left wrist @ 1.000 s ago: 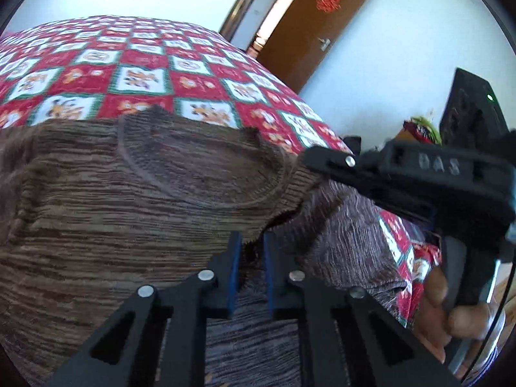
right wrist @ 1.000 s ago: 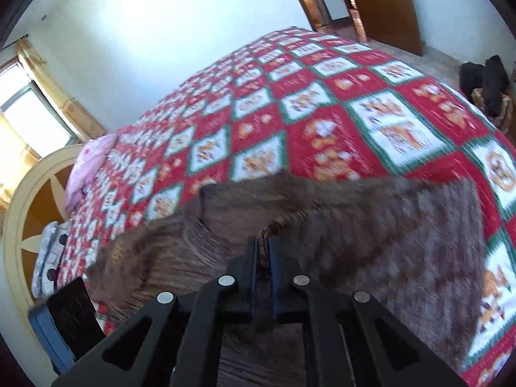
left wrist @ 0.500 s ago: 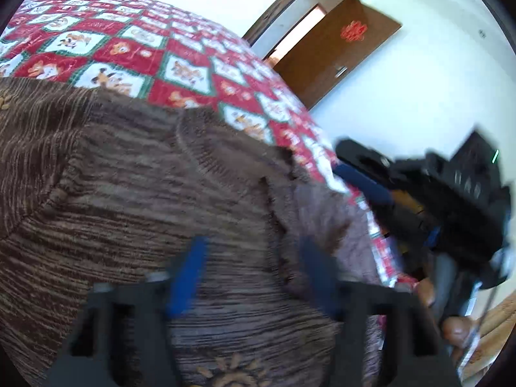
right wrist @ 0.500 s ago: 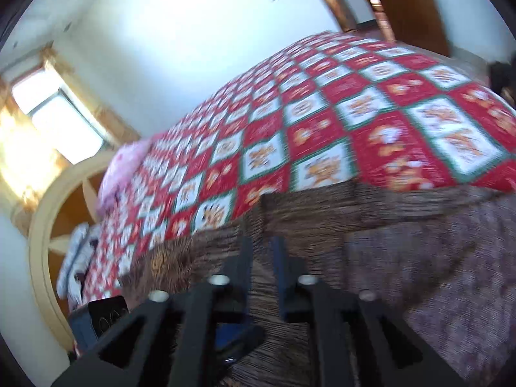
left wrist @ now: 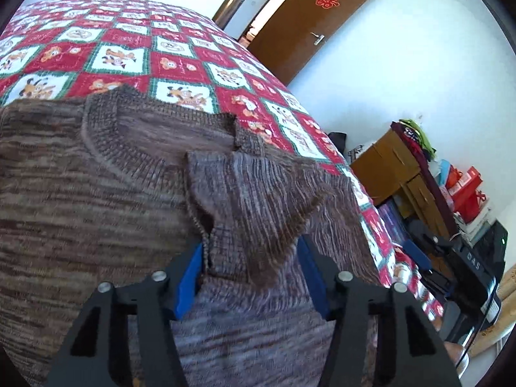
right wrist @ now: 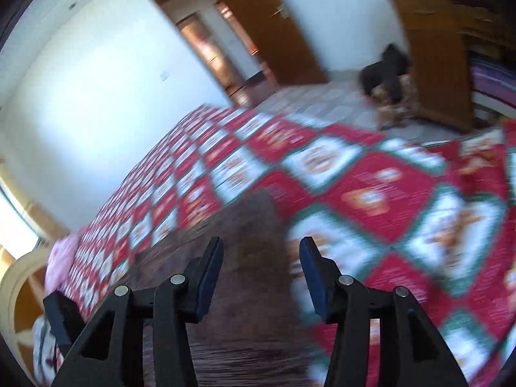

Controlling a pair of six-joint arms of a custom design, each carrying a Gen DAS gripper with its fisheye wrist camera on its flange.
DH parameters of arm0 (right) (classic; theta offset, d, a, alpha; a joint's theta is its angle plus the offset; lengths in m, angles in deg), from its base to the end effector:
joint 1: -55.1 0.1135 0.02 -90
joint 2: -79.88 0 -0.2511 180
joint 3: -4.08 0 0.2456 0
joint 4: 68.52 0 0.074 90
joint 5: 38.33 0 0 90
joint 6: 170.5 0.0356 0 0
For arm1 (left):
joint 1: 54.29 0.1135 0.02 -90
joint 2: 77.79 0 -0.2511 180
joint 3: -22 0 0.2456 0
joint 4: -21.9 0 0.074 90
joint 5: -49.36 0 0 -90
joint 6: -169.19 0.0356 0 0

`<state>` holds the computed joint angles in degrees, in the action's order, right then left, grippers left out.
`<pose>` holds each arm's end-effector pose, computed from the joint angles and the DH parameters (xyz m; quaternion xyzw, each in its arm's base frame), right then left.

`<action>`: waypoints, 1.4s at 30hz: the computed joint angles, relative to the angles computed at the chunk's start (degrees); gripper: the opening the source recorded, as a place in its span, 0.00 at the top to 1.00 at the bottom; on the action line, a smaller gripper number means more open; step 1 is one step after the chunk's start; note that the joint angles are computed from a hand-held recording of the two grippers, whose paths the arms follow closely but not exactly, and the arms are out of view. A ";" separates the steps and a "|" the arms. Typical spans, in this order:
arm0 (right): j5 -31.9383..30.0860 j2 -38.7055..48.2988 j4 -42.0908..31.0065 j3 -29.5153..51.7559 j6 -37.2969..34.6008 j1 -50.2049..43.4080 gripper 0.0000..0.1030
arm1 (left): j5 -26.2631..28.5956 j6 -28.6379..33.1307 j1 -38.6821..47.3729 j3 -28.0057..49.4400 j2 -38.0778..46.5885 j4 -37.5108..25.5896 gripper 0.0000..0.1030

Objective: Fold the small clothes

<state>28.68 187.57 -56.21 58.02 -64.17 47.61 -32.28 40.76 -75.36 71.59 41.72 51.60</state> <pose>0.3206 -0.0281 0.0840 0.1042 0.8909 0.2122 0.3878 0.2887 -0.1168 0.0308 -0.1062 0.8990 -0.2657 0.3316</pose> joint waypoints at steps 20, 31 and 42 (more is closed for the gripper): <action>-5.14 5.95 -11.11 4.54 -15.31 6.32 0.66 | -8.56 -2.10 3.42 -2.17 -2.51 -4.35 0.97; 12.85 3.95 -18.00 5.36 -21.12 15.07 0.66 | -4.78 4.65 0.59 1.93 -7.65 -13.88 0.75; 6.62 9.56 -22.40 11.81 -26.16 17.80 0.66 | -40.58 15.43 -7.01 27.85 8.74 -39.13 0.50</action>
